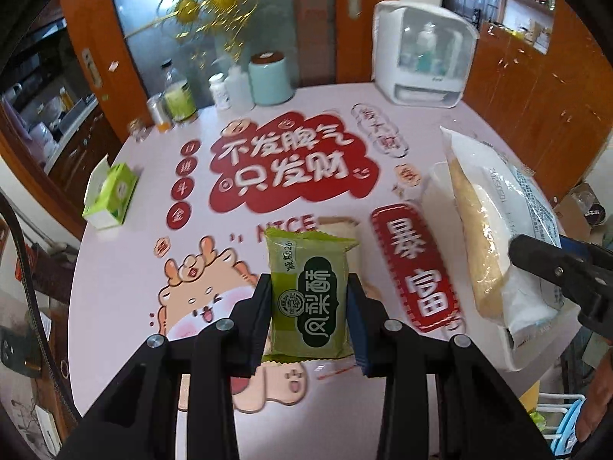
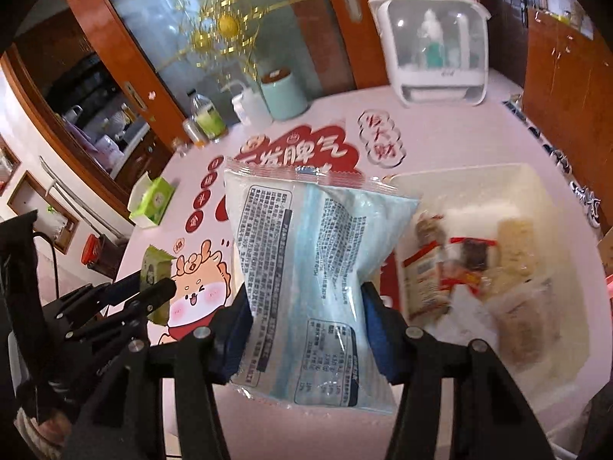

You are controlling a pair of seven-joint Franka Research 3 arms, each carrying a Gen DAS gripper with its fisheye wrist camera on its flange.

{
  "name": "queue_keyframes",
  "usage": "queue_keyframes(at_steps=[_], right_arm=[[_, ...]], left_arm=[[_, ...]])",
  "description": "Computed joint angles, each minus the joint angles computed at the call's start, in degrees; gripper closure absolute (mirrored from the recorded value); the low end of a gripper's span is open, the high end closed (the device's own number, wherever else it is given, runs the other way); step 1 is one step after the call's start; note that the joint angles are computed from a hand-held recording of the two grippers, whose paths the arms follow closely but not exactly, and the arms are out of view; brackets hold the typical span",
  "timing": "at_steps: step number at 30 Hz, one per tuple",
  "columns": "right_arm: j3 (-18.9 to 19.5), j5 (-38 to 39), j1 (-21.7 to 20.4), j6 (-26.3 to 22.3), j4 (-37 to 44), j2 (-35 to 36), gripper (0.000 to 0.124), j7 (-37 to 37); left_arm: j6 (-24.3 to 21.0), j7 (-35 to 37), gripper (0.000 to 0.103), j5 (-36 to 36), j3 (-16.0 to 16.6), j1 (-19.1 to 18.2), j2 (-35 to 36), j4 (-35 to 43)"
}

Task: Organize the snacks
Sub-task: 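Carry the green packet and blue-white packet over the white tray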

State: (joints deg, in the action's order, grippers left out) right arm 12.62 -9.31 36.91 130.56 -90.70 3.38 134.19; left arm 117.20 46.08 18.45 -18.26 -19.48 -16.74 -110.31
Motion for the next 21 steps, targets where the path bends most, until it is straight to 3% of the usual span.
queue_keyframes(at_steps=[12,21], right_arm=[[1.30,0.93,-7.14,2.91,-15.95,-15.46,0.069,1.46],[2.84,2.02,-12.90,2.84,-23.18,-23.31,0.069,1.84]], left_arm=[[-2.69,-3.61,0.068,6.24,-4.48,-5.23,11.06,13.48],[-3.74,-3.71,0.068,10.58,-3.99,-11.01,20.74,24.62]])
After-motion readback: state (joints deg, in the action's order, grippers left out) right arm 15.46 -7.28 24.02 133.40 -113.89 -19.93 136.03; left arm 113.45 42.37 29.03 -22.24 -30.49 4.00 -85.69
